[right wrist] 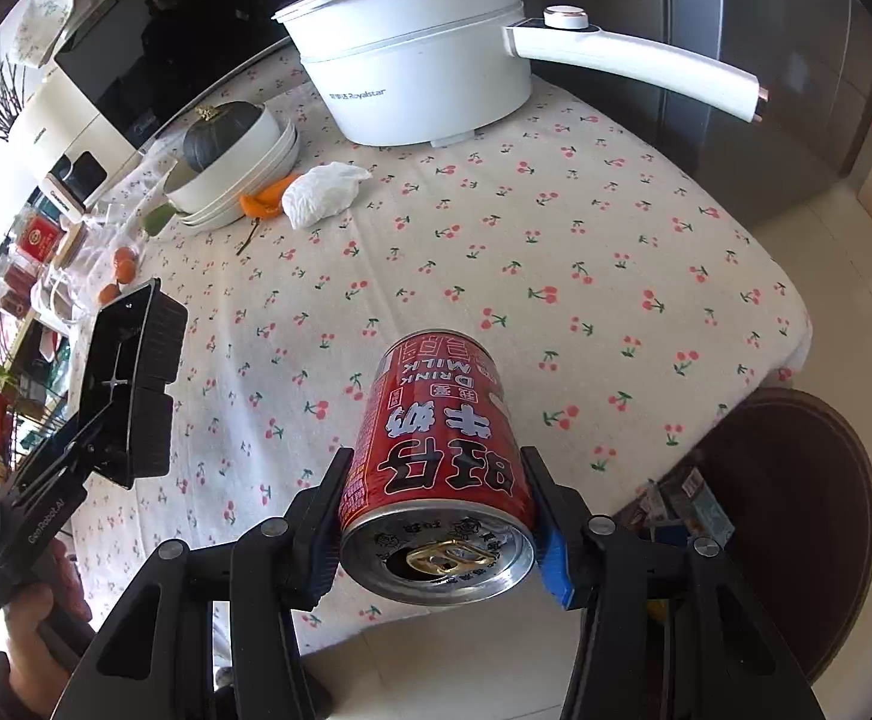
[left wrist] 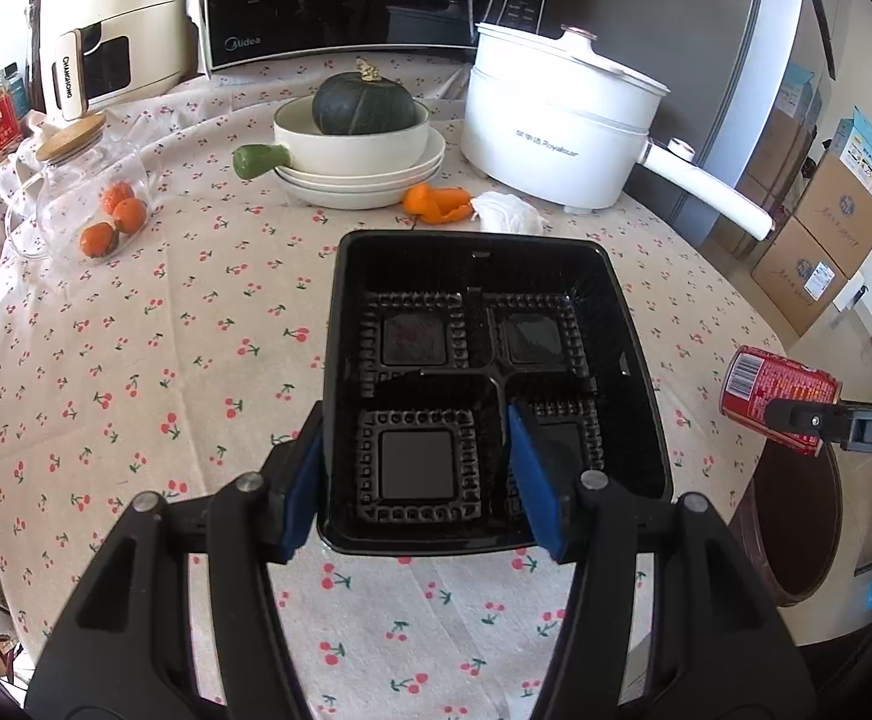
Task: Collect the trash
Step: 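Grasp the black plastic tray with the left tool while the right tool holds the can, then carry the tray and milk can over the bin and open both tools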
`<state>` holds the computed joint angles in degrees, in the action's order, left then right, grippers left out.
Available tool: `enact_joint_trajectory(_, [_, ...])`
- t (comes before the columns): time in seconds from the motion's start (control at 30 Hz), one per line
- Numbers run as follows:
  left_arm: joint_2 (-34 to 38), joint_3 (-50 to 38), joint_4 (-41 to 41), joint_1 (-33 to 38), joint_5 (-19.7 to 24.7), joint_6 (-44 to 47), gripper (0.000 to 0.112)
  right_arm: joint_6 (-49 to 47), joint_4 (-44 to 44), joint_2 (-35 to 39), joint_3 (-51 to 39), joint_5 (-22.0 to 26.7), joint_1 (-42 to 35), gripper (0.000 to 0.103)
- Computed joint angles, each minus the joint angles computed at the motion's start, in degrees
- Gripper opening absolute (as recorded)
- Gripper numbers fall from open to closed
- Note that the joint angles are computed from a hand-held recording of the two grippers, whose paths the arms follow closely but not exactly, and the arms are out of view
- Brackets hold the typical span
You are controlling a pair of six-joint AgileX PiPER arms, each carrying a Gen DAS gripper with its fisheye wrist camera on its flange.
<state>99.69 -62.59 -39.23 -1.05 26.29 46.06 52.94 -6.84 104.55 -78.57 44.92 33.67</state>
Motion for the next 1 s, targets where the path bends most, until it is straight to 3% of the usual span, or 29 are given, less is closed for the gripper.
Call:
enact_joint_trajectory(0.3, [-6.3, 7.7, -3.2, -4.6, -1.4, 2.7, 0.059, 4.1, -3.0, -13.0, 16.6, -4.0, 0.0, 0.054])
enact_joint_trajectory(0.53, [-8.8, 11.3, -6.1, -9.0, -1.4, 5.7, 0.059, 8.6, -10.4, -21.1, 25.8, -1.9, 2.6, 0.054])
enact_joint_trajectory(1.0, [-5.8, 9.8, -0.5, -26.8, -4.6, -3.8, 0.059, 10.9, -10.8, -36.8, 45.1, -0.9, -1.7, 0.054])
